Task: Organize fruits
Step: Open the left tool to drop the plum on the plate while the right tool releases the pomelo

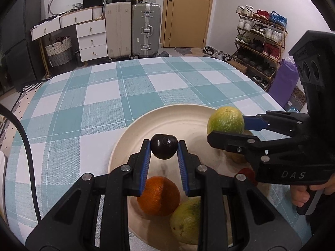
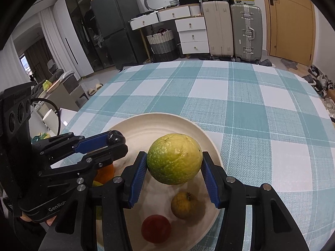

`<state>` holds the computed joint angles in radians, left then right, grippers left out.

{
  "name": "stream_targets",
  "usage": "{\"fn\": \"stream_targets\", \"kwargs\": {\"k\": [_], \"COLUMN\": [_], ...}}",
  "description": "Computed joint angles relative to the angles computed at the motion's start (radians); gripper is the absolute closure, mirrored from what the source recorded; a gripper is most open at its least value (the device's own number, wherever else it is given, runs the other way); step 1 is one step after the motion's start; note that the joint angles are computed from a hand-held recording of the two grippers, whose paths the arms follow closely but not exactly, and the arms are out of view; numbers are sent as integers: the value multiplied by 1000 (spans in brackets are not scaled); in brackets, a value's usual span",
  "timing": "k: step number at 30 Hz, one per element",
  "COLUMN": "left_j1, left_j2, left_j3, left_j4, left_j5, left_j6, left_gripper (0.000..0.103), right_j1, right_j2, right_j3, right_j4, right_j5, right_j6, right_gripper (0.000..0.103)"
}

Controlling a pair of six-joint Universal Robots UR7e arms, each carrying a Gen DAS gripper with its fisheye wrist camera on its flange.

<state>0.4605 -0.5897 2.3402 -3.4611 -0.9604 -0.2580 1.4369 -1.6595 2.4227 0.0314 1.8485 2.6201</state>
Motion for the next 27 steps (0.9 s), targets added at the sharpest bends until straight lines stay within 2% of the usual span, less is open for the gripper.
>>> {"fn": "stream_targets", "kwargs": {"k": [12, 16, 18, 24, 26, 27], "left_j1": [7, 7, -2, -50, -77, -92], "left_j2": [3, -1, -8, -53, -74, -83], "left_j3": [1, 6, 16, 81, 113, 128], "left_j4": [-14, -29, -35, -78, -94, -99], "left_j5": [6, 4, 16, 39, 52, 60], "left_j6": [1, 3, -2, -42, -66, -81], "left_gripper": [80, 80, 78, 51, 38, 29], "right_j1": [-10, -24, -10, -29, -33, -37], "right_j2": [47, -17, -51, -200, -247, -272], "right_j3": [-12, 11, 22, 79, 100, 111], "right_j4": [0, 3, 1, 36, 48, 53], "right_j5": [22, -20, -1, -23, -21, -24], "right_j6": [-7, -19, -15, -34, -33, -35], "right_gripper": [50, 50, 49, 33, 24, 21]}}
